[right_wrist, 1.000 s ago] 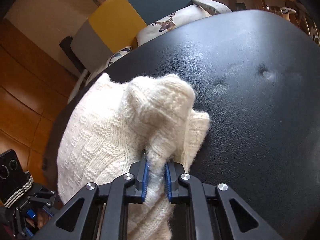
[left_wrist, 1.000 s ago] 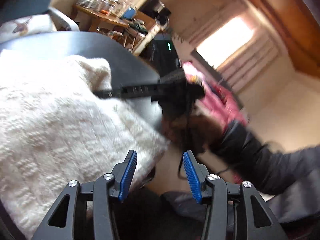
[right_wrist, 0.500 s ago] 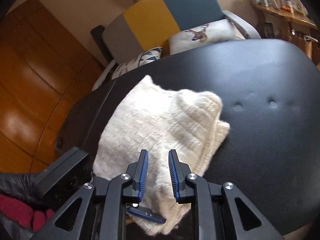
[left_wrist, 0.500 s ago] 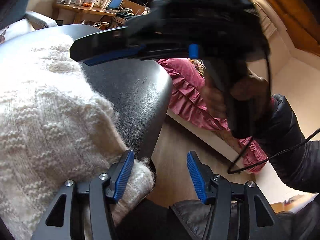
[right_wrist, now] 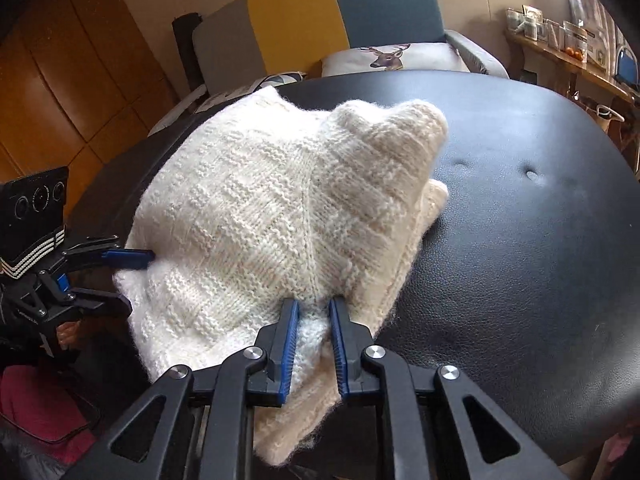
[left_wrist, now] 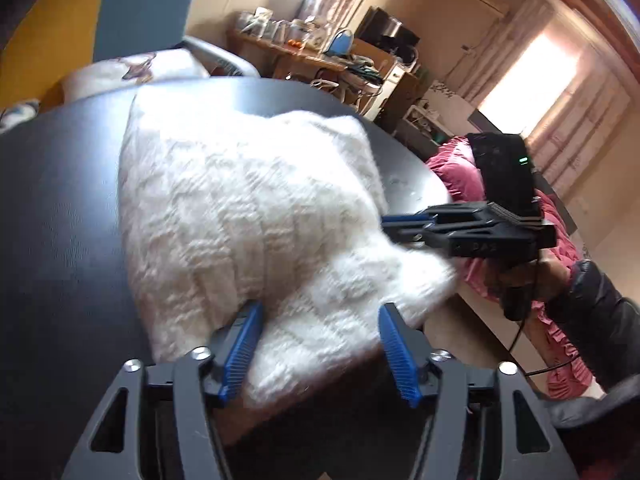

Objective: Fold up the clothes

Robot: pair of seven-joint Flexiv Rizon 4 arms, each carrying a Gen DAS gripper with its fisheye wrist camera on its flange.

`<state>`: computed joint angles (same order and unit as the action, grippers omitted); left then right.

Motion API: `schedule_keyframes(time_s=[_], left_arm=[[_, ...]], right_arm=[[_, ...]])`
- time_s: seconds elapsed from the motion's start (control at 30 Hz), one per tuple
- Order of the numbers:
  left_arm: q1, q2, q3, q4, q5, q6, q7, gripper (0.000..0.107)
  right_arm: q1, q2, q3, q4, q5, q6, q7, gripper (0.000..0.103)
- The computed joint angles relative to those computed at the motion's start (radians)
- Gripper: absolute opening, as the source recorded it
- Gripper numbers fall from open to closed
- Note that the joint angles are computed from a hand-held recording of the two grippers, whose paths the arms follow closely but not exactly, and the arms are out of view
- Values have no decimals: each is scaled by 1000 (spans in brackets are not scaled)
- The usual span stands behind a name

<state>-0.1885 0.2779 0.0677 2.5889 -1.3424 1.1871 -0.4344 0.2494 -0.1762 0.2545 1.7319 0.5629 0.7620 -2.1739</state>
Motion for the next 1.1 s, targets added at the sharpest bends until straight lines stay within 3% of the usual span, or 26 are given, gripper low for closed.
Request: schedule_keyframes(time_s=[0.07,0.2,0.33,0.4,0.5,0.67,0.73,0.93,1.0,1.1], left_arm=[[-36,-4,-49,12,-64,106,46,59],[-69,9,-52,-6,-128,125,42,59],[-39,42,-26,-42,-133,124,54,65],[-17,0,-30,-80,-136,165,90,66],[50,-66,-12,-102,109,216,-52,66],[94,-169,8,-147,376,235,-239,66],[74,-199,4,-151,346,261,-237,66],[25,-221,-16,-139,239,347,-203,68],[-8,-216,-19,-142,121,368,-131,68],[-23,-169,-6,-154,-62,306,-26,68]], right_arm=[[0,0,-2,-1,6,0,16,15],[-35,-7,-20,-81,74,-130,106,17],[-25,-9,-23,-141,78,-78,116,23],[-8,-31,-19,-179,55,-48,126,23],[40,-98,-20,-234,-48,-11,186,23],[115,-219,-57,-262,-324,-3,355,20],[81,-223,-25,-212,-306,86,336,20],[24,-223,19,-200,-257,115,336,20],[17,-226,25,-205,-247,117,345,20],[-7,-216,36,-224,-203,83,378,22]])
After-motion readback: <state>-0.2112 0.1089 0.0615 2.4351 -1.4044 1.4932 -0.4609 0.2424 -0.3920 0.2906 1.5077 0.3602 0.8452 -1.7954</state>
